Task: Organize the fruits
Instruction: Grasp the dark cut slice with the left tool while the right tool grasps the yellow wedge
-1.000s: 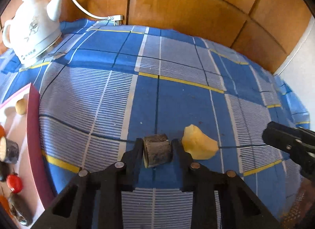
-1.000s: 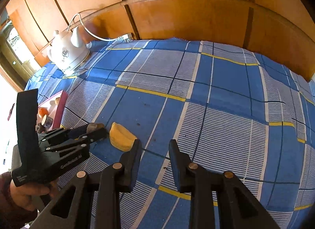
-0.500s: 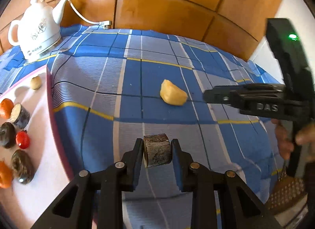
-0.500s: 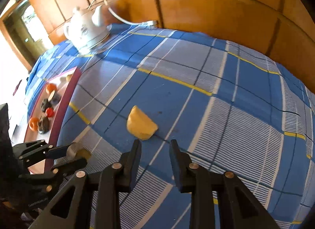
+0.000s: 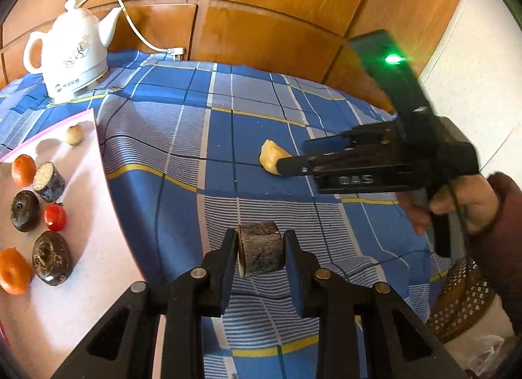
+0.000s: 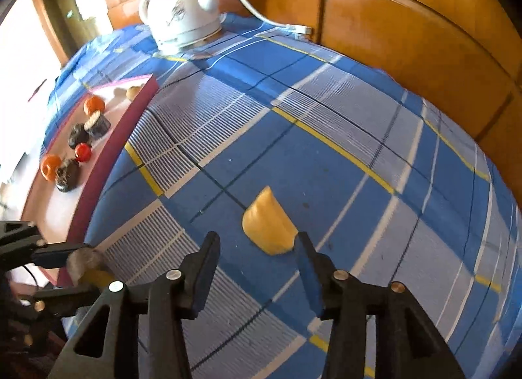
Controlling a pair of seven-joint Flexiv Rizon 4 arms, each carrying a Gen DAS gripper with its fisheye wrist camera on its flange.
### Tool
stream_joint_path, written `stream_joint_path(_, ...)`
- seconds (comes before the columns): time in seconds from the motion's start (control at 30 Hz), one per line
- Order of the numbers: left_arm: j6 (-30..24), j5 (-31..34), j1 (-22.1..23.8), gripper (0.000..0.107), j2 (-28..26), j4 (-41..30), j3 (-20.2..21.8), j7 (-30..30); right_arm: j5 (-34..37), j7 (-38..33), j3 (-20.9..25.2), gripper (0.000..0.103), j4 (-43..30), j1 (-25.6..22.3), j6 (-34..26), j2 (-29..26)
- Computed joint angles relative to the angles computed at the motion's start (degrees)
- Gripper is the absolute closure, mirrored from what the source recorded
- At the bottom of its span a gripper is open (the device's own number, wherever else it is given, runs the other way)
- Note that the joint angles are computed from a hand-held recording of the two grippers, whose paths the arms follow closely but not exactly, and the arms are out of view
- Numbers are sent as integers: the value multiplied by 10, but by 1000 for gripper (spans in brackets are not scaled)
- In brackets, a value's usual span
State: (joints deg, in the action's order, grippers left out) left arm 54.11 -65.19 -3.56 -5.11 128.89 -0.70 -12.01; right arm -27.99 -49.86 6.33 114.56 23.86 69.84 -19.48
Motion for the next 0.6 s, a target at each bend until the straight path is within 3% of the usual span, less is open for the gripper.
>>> stream_joint_path(0.27, -18, -5, 10, 78, 6, 0, 9, -3, 7, -72, 6, 52, -64, 6, -84, -45)
stream_joint_path(0.3, -19, -4, 11, 78, 7, 0, 9, -4, 9, -72, 5, 57, -66, 8, -87, -47)
stream_joint_path(0.33, -20, -5, 13, 78, 7, 0, 10, -6, -2, -60, -3, 68, -62, 14, -87, -47)
stream_joint_path(0.5, -22, -10, 17, 78, 8, 0, 13, -8, -40, 9, -22, 72, -18, 25, -55, -18)
stream_joint_path(0.6, -19, -11, 19, 78, 10, 1, 14, -13, -32, 22, -6, 72, 15, 14, -36, 5)
